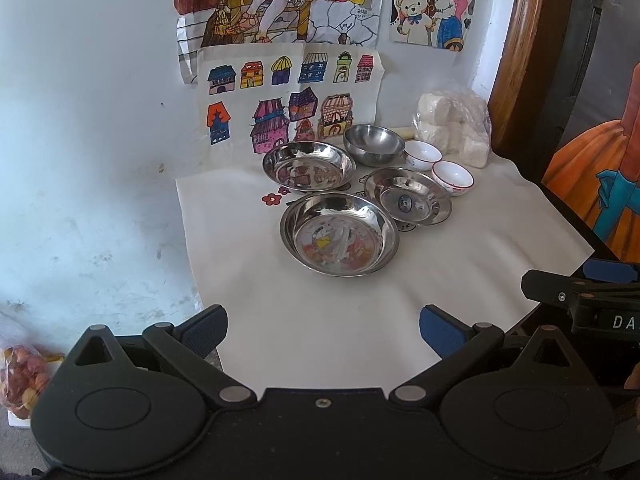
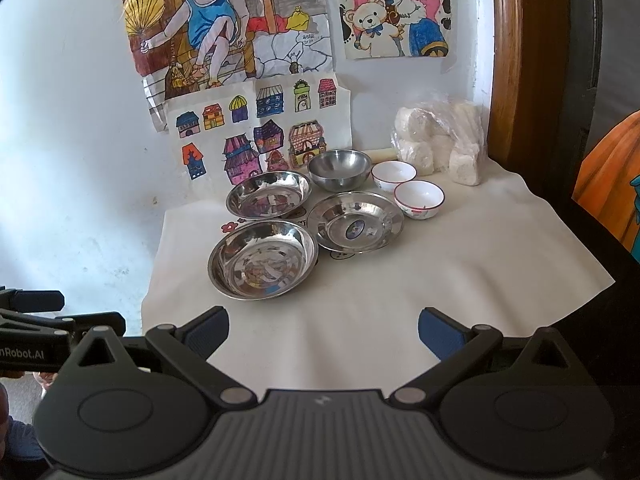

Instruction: Organize plates and bowls

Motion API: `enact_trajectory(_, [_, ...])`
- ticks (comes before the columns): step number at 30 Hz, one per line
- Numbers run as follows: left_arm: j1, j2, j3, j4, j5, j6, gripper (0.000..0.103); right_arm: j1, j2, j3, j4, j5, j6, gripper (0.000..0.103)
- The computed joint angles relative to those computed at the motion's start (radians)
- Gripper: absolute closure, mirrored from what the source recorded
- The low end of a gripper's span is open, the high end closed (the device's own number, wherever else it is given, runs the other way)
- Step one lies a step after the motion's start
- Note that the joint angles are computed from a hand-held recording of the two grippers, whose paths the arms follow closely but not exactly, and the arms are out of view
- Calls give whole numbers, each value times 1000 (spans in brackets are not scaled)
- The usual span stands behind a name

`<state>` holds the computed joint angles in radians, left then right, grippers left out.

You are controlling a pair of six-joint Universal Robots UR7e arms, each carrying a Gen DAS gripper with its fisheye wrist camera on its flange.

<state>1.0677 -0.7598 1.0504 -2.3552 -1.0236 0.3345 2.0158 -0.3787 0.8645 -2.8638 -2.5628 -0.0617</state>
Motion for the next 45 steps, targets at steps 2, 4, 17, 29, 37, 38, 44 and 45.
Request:
enact_trajectory(2, [0, 0, -1, 1, 1, 0, 1, 0, 2, -3, 1, -1, 1, 0])
enact_trajectory(4, [0, -1, 1, 0, 1, -1, 1, 0, 1, -2, 2, -1, 3, 0])
enact_trajectory(17, [1, 0, 2, 0, 1, 1, 1, -4, -7, 9, 7, 6, 13, 0])
enact_trajectory(29, [1, 1, 0, 3, 3, 0, 1, -5, -3, 1, 16, 8, 14, 0])
enact_trajectory(37, [1, 0, 0, 3, 4, 0, 1, -6, -6, 4, 22, 10, 21, 0])
enact_trajectory(38, [1, 0, 2, 3, 4, 1, 1, -7, -7, 5, 22, 11, 22, 0])
enact_trajectory(44, [3, -7, 12, 2, 3, 4, 1, -11, -9, 3, 35, 13, 30, 0])
enact_trajectory(45, [3, -7, 12, 2, 3, 3, 1, -10, -8, 1, 35, 12, 31, 0])
